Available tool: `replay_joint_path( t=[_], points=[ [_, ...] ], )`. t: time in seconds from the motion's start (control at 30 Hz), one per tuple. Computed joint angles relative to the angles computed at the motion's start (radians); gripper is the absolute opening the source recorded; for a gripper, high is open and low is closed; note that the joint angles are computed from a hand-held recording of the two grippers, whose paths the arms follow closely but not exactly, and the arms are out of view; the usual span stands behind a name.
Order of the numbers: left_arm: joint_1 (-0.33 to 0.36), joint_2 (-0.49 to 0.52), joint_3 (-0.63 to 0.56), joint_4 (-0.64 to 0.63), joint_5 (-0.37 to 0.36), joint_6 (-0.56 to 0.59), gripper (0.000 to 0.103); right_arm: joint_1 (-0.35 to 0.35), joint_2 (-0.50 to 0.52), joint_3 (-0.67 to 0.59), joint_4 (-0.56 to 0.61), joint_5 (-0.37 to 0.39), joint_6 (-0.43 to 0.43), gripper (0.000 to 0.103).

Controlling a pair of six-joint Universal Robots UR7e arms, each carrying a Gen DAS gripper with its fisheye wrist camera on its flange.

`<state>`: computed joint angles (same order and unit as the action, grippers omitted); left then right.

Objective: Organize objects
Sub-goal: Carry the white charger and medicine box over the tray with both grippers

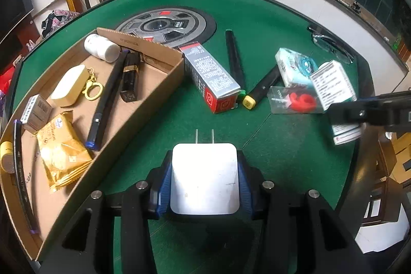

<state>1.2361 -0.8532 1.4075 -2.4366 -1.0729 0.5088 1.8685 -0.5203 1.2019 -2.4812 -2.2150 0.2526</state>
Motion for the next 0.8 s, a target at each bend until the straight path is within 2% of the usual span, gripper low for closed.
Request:
replay_joint_path(
  t=[0.4, 0.8],
  points=[
    [-0.003, -0.070, 0.021, -0.041, -0.032, 0.013, 0.044, 0.030, 0.061, -0.080, 0.026, 0.021, -0.025, 0.037],
    [0.031, -0.118, -0.047, -0.034, -0.051, -0.036, 0.044, 0.068, 0.164, -0.248, 0.100, 0.056, -0.046, 0.037]
  ],
)
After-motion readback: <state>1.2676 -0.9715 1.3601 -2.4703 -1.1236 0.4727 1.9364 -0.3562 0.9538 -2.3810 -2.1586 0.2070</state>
